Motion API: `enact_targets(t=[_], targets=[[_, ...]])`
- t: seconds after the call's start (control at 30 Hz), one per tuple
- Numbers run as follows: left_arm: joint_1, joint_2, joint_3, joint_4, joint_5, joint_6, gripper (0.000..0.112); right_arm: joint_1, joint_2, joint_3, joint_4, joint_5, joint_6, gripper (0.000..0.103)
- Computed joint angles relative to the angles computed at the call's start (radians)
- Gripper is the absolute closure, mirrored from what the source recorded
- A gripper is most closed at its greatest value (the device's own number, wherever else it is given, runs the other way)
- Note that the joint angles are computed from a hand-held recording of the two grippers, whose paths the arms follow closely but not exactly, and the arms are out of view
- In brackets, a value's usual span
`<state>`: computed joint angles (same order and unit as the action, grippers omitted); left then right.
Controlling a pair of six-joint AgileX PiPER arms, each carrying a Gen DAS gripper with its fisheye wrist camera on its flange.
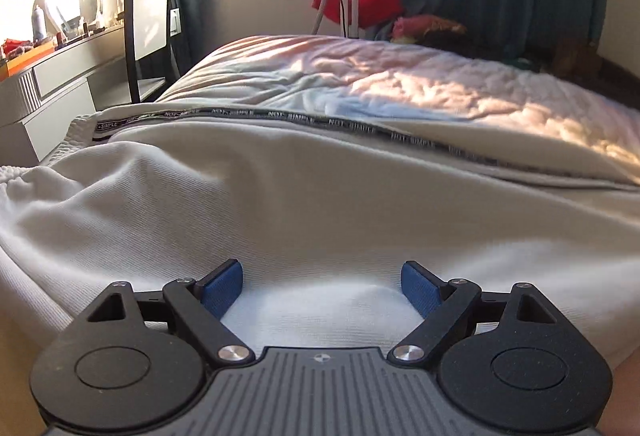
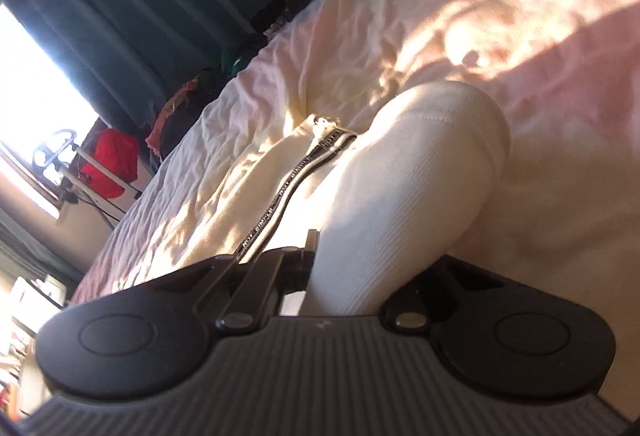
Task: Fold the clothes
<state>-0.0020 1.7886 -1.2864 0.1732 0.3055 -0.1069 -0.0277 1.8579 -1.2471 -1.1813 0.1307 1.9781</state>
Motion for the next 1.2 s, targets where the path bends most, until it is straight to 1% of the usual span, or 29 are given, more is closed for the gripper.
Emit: enact_targets(t=[0.03,0.1,0.17,0.23,0.33,0.4,0.43,0.47,0.53,0.6,0.63,0.73,0.77,0.8,0.87,0.93,0.97,1.07,1.13,1.2], targets=[[-0.003,0.003,0.0,0.021,-0.004,-0.018,0.023,0.033,0.002,-0.033,0.03,0.065,-0.1,0.092],[0.002,0.008,-0.001,-0.004,-0.009,0.004,0.022,0.1,0.006,-0.098,0.016,0.189,-0.224,0.092],[0.014,0.011,-0.006,-0.068,-0.009,0.061,0.021,0.17,-0.006,-0.144,-0.047,0.288,-0.278,0.092],[0.024,0.01,-0.013,-0.115,-0.002,0.103,0.021,0.246,-0.013,-0.19,-0.129,0.367,-0.333,0.092],[0.032,0.002,-0.025,-0.158,0.007,0.132,0.021,0.365,-0.019,-0.258,-0.22,0.437,-0.464,0.092],[0.04,-0.01,-0.024,-0.192,0.005,0.147,0.021,0.444,-0.008,-0.31,-0.246,0.449,-0.556,0.092],[0.051,-0.016,-0.024,-0.245,0.007,0.187,0.021,0.482,0.001,-0.34,-0.249,0.446,-0.607,0.092],[0.068,-0.022,-0.025,-0.338,0.013,0.258,0.021,0.514,0.009,-0.365,-0.223,0.425,-0.672,0.092],[0.106,-0.035,-0.028,-0.522,0.03,0.388,0.021,0.557,0.032,-0.421,-0.07,0.342,-0.841,0.092],[0.138,-0.043,-0.032,-0.604,0.041,0.417,0.021,0.614,0.084,-0.485,0.1,0.338,-1.017,0.092],[0.153,-0.046,-0.035,-0.639,0.047,0.426,0.021,0.641,0.116,-0.525,0.193,0.344,-1.114,0.092],[0.198,-0.045,-0.055,-0.719,0.087,0.435,0.021,0.708,0.257,-0.67,0.463,0.44,-1.409,0.092],[0.21,-0.044,-0.062,-0.734,0.102,0.432,0.021,0.727,0.3,-0.706,0.51,0.474,-1.47,0.092],[0.221,-0.042,-0.066,-0.75,0.114,0.434,0.021,0.739,0.318,-0.722,0.517,0.5,-1.502,0.092],[0.238,-0.04,-0.071,-0.79,0.129,0.448,0.021,0.771,0.352,-0.736,0.477,0.54,-1.511,0.091],[0.241,-0.036,-0.075,-0.821,0.132,0.468,0.021,0.802,0.39,-0.76,0.447,0.585,-1.531,0.091],[0.241,-0.034,-0.078,-0.836,0.132,0.478,0.021,0.814,0.401,-0.759,0.427,0.594,-1.527,0.091],[0.233,-0.028,-0.082,-0.875,0.124,0.512,0.021,0.821,0.336,-0.657,0.322,0.506,-1.397,0.091],[0.226,-0.032,-0.073,-0.888,0.116,0.539,0.021,0.831,0.354,-0.684,0.324,0.506,-1.41,0.09],[0.218,-0.037,-0.063,-0.901,0.109,0.566,0.022,0.827,0.393,-0.744,0.408,0.543,-1.468,0.088]])
